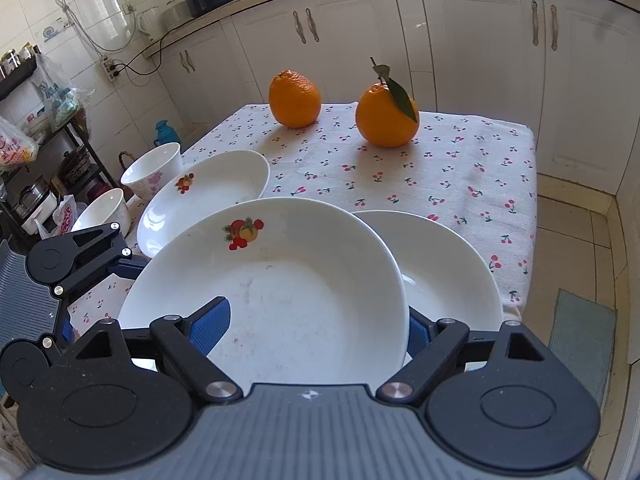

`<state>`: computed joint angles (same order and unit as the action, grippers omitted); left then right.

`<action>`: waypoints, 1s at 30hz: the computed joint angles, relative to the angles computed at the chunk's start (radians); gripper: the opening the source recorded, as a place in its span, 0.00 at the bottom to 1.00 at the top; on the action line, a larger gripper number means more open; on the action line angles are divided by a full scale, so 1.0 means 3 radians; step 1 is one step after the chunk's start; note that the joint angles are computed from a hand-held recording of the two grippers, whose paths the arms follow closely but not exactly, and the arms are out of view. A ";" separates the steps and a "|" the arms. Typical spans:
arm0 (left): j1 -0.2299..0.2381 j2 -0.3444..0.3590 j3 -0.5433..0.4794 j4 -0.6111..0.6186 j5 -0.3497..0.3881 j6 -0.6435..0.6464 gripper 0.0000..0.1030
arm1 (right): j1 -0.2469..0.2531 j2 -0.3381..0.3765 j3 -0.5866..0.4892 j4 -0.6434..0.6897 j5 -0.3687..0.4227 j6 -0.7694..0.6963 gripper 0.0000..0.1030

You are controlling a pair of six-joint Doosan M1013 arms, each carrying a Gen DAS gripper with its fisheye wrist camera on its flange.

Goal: Organize plates and bowls
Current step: 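Lift the large plate with the right tool toward the stained plate, then lower the held plate onto the stained plate with the right tool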

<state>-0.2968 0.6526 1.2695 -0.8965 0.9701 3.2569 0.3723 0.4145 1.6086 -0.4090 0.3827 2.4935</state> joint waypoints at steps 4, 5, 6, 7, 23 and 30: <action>-0.0044 0.0027 -0.0034 0.0012 0.0014 -0.0023 0.96 | -0.0027 -0.0028 0.0065 -0.0109 -0.0023 0.0176 0.88; -0.0053 0.0025 -0.0029 0.0008 0.0012 -0.0018 0.96 | -0.0031 -0.0034 0.0078 -0.0143 -0.0017 0.0217 0.88; -0.0062 0.0031 -0.0036 0.0008 0.0015 -0.0022 0.96 | -0.0033 -0.0039 0.0088 -0.0172 -0.0010 0.0254 0.88; -0.0070 0.0041 -0.0051 0.0016 0.0019 -0.0037 0.96 | -0.0038 -0.0046 0.0104 -0.0198 -0.0020 0.0292 0.88; -0.0128 0.0098 -0.0128 0.0121 0.0010 -0.0265 0.96 | -0.0090 -0.0060 0.0194 -0.0225 -0.0127 0.0377 0.88; -0.0133 0.0129 -0.0172 0.0135 0.0040 -0.0323 0.96 | -0.0091 -0.0067 0.0209 -0.0209 -0.0123 0.0374 0.88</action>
<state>-0.3367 0.6914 1.2179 -0.8559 0.9820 3.1599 0.3449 0.3944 1.6714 -0.4717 0.3458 2.6058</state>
